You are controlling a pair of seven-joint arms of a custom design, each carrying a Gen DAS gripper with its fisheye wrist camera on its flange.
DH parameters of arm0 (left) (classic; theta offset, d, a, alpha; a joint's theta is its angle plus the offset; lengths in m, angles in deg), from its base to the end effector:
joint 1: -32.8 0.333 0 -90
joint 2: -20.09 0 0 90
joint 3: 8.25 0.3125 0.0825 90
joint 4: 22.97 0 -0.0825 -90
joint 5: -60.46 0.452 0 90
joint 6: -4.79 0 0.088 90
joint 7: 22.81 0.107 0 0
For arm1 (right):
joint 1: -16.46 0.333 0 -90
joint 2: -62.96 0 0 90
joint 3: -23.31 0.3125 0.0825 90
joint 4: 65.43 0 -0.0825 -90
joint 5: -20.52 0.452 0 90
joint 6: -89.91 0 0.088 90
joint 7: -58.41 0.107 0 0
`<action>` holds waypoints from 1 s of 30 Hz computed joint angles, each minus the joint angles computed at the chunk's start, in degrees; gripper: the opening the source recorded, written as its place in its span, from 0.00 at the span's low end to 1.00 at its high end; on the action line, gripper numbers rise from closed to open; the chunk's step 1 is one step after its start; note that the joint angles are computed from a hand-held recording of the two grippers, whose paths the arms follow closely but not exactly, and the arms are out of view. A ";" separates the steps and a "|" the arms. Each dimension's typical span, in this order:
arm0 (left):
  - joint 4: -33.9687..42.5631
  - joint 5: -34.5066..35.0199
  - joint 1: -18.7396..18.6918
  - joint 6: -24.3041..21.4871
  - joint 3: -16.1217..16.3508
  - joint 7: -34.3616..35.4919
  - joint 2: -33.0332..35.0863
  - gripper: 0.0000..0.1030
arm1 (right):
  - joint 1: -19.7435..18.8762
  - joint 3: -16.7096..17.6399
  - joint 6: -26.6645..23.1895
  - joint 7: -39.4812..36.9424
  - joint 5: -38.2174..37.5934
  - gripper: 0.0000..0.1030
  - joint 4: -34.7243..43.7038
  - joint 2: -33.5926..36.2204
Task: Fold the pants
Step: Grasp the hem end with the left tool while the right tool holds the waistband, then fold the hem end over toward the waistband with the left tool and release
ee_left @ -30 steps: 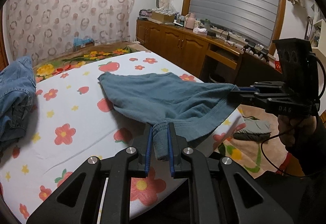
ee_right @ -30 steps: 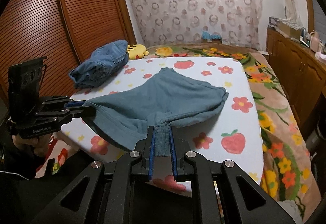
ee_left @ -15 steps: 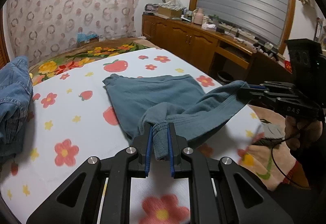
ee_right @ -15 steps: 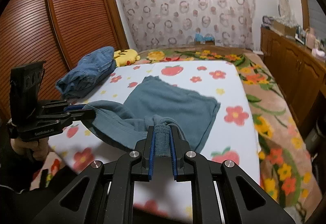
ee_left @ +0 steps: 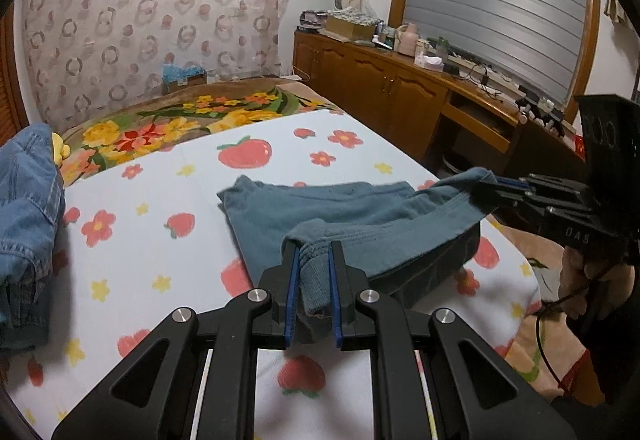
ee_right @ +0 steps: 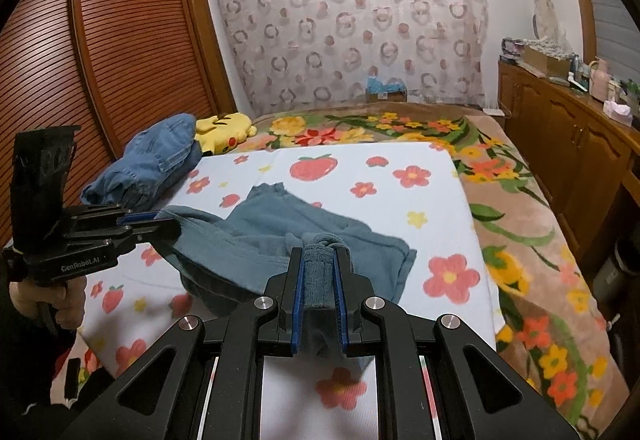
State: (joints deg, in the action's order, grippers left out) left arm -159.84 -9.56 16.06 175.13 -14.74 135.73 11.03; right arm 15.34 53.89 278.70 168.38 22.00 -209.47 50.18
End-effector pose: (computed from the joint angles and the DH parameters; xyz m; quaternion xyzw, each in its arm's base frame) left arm 0.5302 -0.1574 0.3881 -0.4783 0.7732 -0.3805 0.1693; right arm 0.4748 0.2696 0.4200 -0.6796 0.5632 -0.2073 0.4219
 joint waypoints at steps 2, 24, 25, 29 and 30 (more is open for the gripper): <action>0.95 1.71 0.39 0.40 -0.28 -1.49 1.20 0.14 | -4.75 4.51 -0.16 -0.13 0.13 0.13 1.14 1.21; -0.71 4.35 1.53 1.26 -0.46 -3.18 1.39 0.47 | -21.23 17.53 -3.34 14.40 -14.69 0.39 1.75 0.21; -1.23 3.84 1.33 1.32 -0.22 -2.61 0.96 0.47 | -19.72 15.99 -3.50 14.42 -15.25 0.41 1.44 0.28; -2.38 5.86 1.18 1.44 0.10 -3.48 0.76 0.47 | -11.10 7.41 -5.20 12.98 -17.00 0.46 1.05 1.53; -2.55 7.16 1.31 1.40 0.07 -4.33 0.97 0.47 | -9.24 5.54 -5.82 12.45 -17.35 0.46 1.25 2.00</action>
